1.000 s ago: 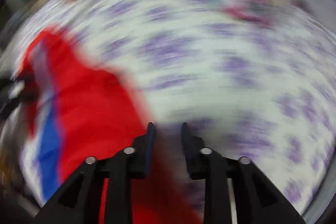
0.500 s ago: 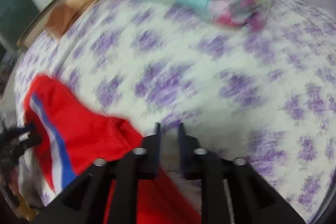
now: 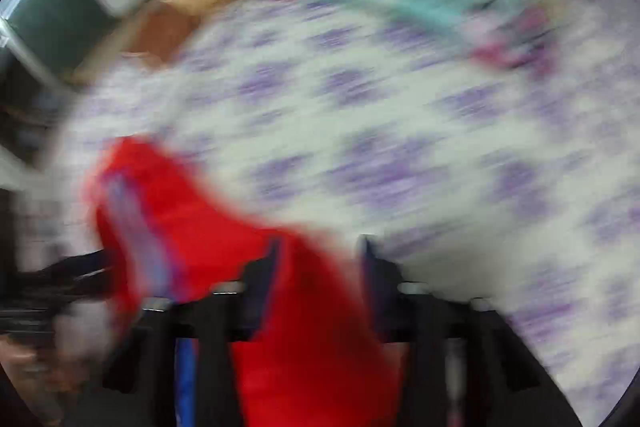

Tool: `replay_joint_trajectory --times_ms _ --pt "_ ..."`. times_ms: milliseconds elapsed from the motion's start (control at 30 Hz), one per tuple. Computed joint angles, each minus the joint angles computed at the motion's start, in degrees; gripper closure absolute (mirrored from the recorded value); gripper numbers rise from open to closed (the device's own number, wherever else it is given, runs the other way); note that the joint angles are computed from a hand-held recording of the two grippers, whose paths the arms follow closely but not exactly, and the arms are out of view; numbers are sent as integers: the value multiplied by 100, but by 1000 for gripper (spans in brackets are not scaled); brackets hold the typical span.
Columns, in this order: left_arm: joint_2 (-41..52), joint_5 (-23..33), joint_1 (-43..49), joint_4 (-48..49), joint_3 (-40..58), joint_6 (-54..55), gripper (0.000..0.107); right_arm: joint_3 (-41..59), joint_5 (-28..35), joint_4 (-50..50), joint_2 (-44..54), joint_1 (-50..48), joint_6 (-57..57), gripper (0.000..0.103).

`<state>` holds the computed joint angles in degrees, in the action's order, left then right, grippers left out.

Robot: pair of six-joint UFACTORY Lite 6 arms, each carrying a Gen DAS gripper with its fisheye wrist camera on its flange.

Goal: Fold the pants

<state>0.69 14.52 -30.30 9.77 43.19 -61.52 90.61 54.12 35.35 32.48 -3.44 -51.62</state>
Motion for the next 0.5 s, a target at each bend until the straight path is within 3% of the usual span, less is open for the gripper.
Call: replay_joint_trajectory --times_ms 67,133,200,233,267,300,333,433,500 --pt "638 332 -208 530 264 -480 12 -561 -21 -297 -280 211 -337 36" --pt "755 538 -389 747 300 -521 12 -717 -312 -155 -53 -13 -698 49" --pt "727 1326 -598 408 669 -541 12 -221 -109 -255 240 -326 -211 97" --pt "408 1565 -740 237 675 -733 12 -174 -291 -615 143 -337 84 94" --pt "72 1565 -917 306 540 -1135 12 -366 -713 -893 -139 -415 175 67" --pt "-184 1569 -1157 616 423 -1735 12 -537 -895 -931 -442 -596 27 24" --pt "-463 1740 -1477 874 356 -2335 12 -658 -837 -729 -701 -893 -356 15" --pt "-738 1918 -2363 1256 186 -3939 11 -713 491 159 -815 -1978 -1555 15" --pt "-735 1806 -2817 1352 59 -4714 11 -881 789 64 -978 -2327 -1697 15"
